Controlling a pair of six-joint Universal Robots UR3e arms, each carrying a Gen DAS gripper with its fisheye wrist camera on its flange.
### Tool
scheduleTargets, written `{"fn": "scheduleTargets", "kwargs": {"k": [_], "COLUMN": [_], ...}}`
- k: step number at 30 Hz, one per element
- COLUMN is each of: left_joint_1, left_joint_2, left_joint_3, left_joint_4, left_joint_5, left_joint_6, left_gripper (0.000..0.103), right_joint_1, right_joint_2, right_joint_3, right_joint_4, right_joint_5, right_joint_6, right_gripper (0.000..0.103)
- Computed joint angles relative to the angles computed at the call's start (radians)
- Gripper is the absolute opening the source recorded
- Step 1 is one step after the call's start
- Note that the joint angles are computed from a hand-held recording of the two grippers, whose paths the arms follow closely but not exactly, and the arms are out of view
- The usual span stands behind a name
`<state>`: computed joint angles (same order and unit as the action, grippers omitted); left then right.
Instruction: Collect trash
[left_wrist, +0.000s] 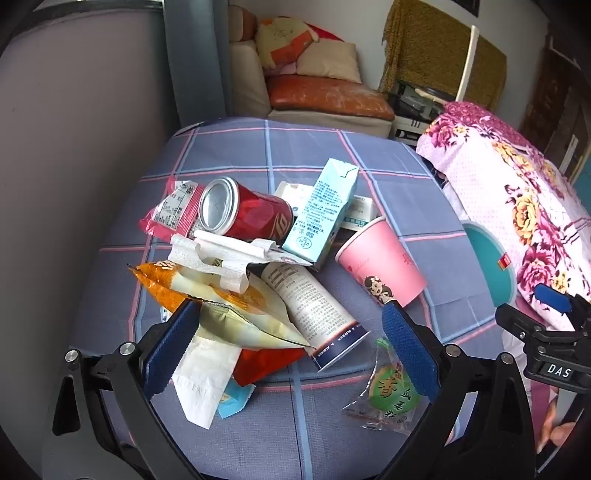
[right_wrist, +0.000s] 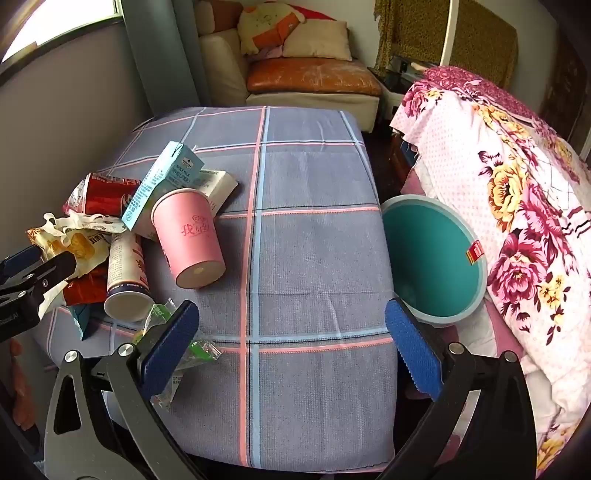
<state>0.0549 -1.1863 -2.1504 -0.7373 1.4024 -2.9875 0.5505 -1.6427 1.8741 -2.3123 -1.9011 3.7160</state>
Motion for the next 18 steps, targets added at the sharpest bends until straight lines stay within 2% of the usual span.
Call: {"fn": "scheduleTargets", "kwargs": {"k": [12,18], "left_joint_1": [-0.045,-0.016], "left_joint_2": [-0.024,-0.015], "left_joint_3": [0.023,0.048], "left_joint_4": [0.007,-0.054], "left_joint_5": [0.003,-0.024], "left_joint_6": [-0.036,-0.021], "left_gripper": [0.099,0.099], "right_joint_1": [-0.028,-0.050], "right_joint_2": [-0.010,-0.024], "right_joint_3": [0.001,0.017], "right_joint_4": [0.004,0.004], "right_joint_5": [0.012,0.029], "right_joint_6": [-0.004,-0.012], "right_gripper": [0.097,0.097]}}
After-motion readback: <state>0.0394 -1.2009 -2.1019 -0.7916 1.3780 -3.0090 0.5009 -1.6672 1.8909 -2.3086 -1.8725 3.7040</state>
